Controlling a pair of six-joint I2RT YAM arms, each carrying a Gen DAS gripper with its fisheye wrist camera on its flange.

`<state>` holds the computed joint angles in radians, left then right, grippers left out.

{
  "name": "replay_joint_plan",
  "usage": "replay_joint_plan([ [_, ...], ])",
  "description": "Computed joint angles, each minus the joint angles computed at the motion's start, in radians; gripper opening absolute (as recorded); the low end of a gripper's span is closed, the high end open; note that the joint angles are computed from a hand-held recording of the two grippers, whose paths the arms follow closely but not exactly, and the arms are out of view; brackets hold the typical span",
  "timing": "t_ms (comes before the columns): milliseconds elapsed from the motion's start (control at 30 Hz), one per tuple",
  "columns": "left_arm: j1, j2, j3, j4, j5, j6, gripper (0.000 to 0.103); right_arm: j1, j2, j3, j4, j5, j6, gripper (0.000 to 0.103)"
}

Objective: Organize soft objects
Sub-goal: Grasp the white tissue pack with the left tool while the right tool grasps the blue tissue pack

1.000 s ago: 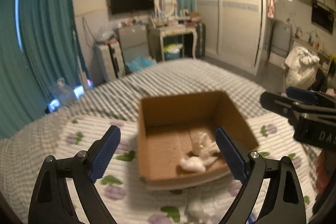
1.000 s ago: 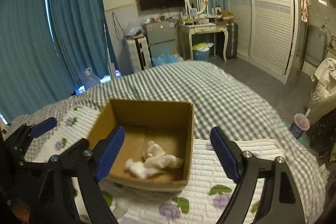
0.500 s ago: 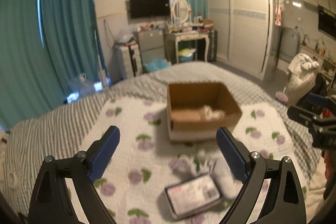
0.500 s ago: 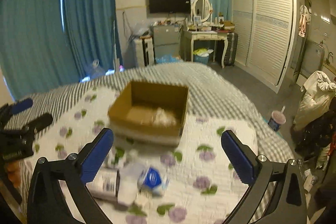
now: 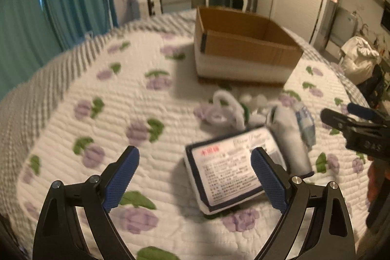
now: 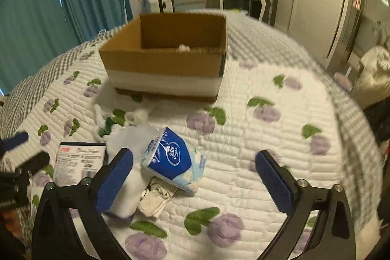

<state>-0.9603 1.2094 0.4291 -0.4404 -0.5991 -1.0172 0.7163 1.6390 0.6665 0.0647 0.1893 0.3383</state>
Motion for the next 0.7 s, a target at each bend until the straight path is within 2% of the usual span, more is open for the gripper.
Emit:
replay_joint_plan([
  [67,0.023,0.034,-0.013,0.055,0.038,0.024,0.094,-0.024,0.077,0.024,0.032,-0.036,0.008,0.094],
  [200,0.047,0.088,-0.035,0.134,0.093,0.072,0.094,-0.067,0.183,0.038,0.120,-0.133,0.026,0.093],
  [267,0.074,0.162,-0.026,0.166,0.126,0.101,0.095,-0.080,0.228,0.047,0.147,-0.170,0.031,0.093],
  [333,0.103,0.183,-0.053,0.241,0.164,0.124,0.096,-0.092,0.259,0.053,0.169,-0.213,0.043,0.093],
  [400,0.143,0.190,-0.080,0.312,0.220,0.154,0.096,-0.101,0.281,0.056,0.187,-0.243,0.045,0.090],
  [433,0.164,0.199,-0.088,0.346,0.256,0.179,0.096,-0.103,0.284,0.053,0.198,-0.257,0.046,0.085],
  [633,0.221,0.276,-0.079,0.463,0.410,0.274,0.096,-0.087,0.258,0.030,0.218,-0.234,0.036,0.080],
  [700,0.213,0.288,-0.065,0.457,0.407,0.281,0.094,-0.087,0.237,0.011,0.227,-0.224,0.037,0.078],
])
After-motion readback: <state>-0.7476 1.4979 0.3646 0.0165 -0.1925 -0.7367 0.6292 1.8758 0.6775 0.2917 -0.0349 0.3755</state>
